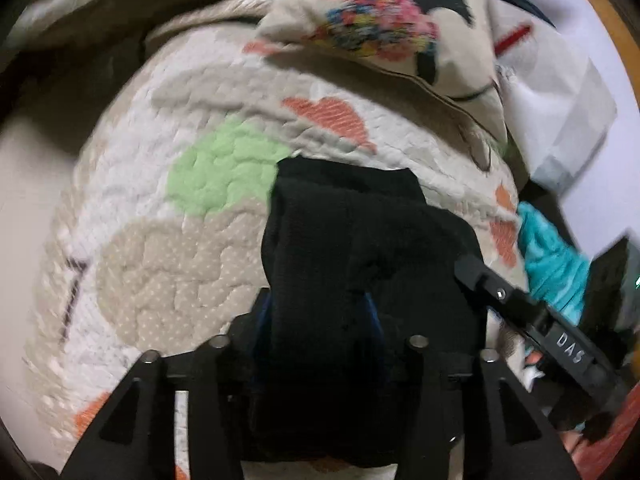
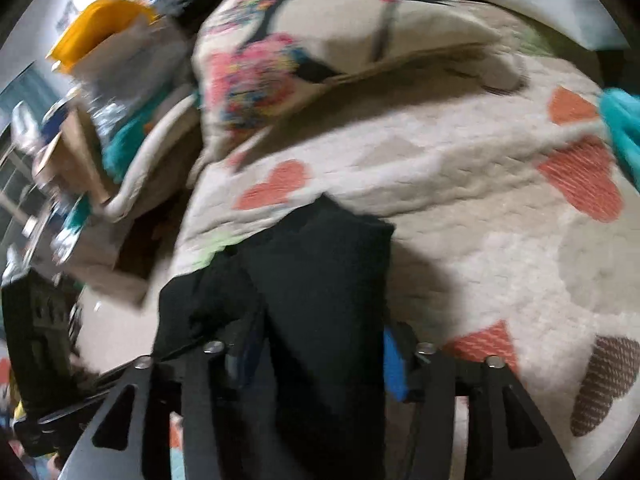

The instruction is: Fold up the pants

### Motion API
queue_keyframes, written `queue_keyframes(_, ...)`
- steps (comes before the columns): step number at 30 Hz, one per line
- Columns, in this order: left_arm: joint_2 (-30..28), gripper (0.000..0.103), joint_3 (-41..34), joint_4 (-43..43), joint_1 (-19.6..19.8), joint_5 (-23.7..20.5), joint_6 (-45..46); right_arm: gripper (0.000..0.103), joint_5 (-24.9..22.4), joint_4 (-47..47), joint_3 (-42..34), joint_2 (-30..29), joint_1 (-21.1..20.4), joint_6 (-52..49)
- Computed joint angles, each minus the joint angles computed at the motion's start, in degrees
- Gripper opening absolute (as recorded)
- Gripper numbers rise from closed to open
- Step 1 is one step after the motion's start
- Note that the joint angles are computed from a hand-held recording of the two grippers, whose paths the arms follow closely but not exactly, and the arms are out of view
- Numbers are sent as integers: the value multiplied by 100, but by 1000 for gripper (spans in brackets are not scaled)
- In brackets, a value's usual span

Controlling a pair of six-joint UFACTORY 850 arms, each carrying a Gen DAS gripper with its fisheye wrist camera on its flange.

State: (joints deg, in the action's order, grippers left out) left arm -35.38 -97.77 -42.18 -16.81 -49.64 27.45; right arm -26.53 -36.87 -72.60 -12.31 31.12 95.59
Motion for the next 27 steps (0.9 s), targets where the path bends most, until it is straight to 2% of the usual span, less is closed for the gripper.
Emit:
queue_keyframes(2,-193,55,-146,-361,156,-397,-191,72,189,-73,252,153,-70,330)
queue_keyframes(6,-311,57,-274,-693,309,-802,-400,73,90,-332,416,359,-64,824)
queue_keyframes(11,-185,57,-263,-516,408,-882,-570,73,-360,-473,327,593,206,975)
queue_keyframes(16,290,57,189,-130,522,-597,-556,76,-714,-606,264,787,646,1115)
queue_keyframes(18,841,57,717,290,485,-41,-358,76,-835,-626,253,851,900,1201)
queue_keyframes(23,2653,58,2550,827,300,2075,539,79,-734,-1181,516,1110,1482,2191)
queue_keyframes(25,3222,70,3094,664,257,2644,881,80,-1227,-1504,517,1119,1813,2553)
queue_keyframes(27,3721,75,3529,331,229,3114,1166,80,-1653,-1689,503,1099,2044,2776)
